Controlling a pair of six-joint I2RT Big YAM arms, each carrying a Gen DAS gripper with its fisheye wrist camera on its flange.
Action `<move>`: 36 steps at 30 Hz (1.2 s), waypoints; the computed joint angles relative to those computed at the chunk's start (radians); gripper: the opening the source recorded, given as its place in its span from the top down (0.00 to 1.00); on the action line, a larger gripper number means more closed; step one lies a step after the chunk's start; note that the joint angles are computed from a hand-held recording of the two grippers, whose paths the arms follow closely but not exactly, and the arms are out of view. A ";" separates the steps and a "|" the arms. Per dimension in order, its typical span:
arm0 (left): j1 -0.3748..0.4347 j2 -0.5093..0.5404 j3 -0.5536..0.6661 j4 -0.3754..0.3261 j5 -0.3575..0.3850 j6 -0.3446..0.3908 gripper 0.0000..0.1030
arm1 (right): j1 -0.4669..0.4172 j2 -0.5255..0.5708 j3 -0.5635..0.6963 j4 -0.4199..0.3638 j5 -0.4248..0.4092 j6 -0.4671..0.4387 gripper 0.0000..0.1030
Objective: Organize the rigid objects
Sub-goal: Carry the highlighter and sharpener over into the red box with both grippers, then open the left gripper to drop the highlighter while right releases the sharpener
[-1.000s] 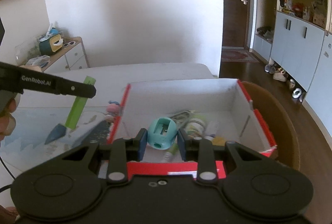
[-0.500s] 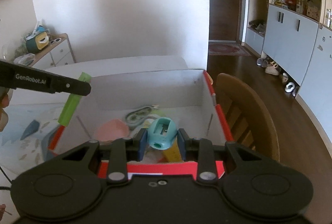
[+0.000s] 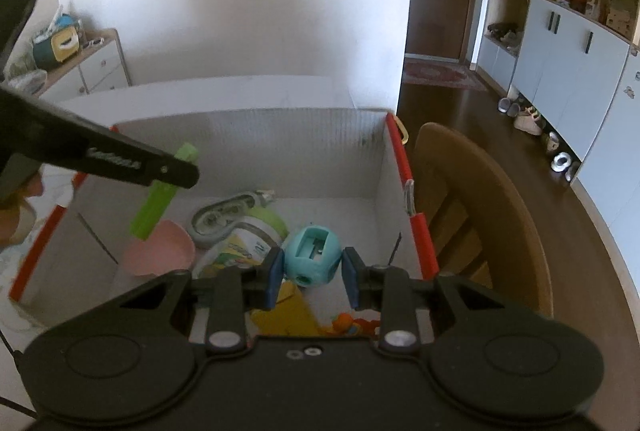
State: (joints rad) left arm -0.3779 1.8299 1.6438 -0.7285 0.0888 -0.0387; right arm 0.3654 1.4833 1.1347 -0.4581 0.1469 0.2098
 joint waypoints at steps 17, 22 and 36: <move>-0.027 0.205 0.223 -0.118 -0.058 0.038 0.85 | -0.027 0.075 0.066 -0.069 -0.065 -0.055 0.71; -0.032 0.228 0.253 -0.159 -0.072 0.050 0.85 | -0.026 0.085 0.075 -0.079 -0.073 -0.045 0.71; -0.035 0.242 0.286 -0.218 -0.082 0.054 0.85 | -0.036 0.093 0.080 -0.089 -0.092 -0.023 0.62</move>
